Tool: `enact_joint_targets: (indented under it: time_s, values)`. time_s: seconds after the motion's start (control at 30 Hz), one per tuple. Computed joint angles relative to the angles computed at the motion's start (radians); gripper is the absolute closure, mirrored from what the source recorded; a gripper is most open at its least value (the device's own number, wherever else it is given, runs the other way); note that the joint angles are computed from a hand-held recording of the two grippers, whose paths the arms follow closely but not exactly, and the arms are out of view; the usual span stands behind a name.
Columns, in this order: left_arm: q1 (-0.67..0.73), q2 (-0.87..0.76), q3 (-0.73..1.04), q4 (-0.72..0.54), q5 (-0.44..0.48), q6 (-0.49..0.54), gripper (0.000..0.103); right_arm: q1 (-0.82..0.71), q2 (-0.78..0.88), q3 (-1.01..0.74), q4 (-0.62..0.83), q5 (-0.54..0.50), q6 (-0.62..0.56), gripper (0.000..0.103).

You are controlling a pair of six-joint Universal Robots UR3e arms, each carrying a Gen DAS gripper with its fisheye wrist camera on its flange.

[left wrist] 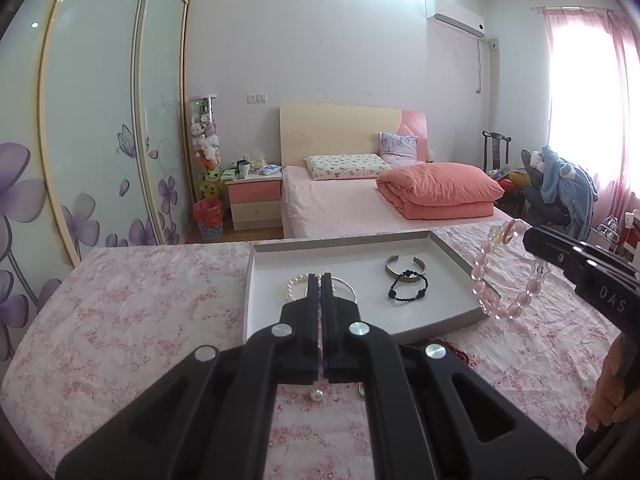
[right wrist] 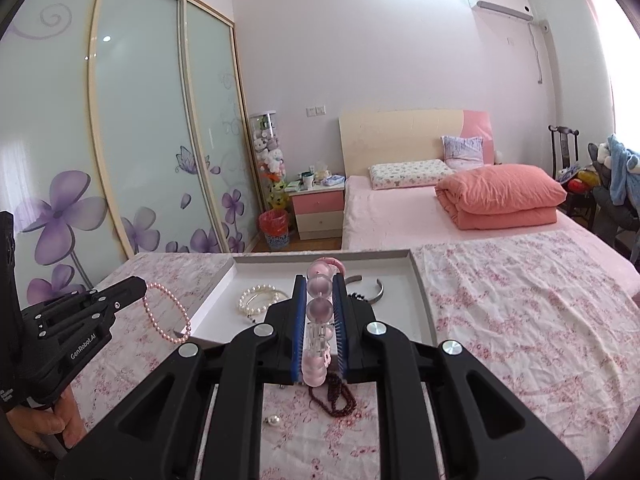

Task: Organize jewelry
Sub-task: 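Carry both pink bracelets into the grey tray and open both tools to release them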

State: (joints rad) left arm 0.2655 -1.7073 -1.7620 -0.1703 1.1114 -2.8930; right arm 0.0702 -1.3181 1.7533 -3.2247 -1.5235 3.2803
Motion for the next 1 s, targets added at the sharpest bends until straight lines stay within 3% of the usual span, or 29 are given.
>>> enact_joint_targets:
  time_s: [0.5, 1.0]
  values:
    - [-0.12, -0.256, 0.333, -0.028, 0.172, -0.055, 0.101, -0.003, 0.222, -0.354, 0.127, -0.014, -0.008, 0.089]
    - [-0.184, -0.604, 0.799, -0.193, 0.196, -0.059, 0.101, -0.036, 0.506, -0.747, 0.365, 0.04, 0.027, 0.089]
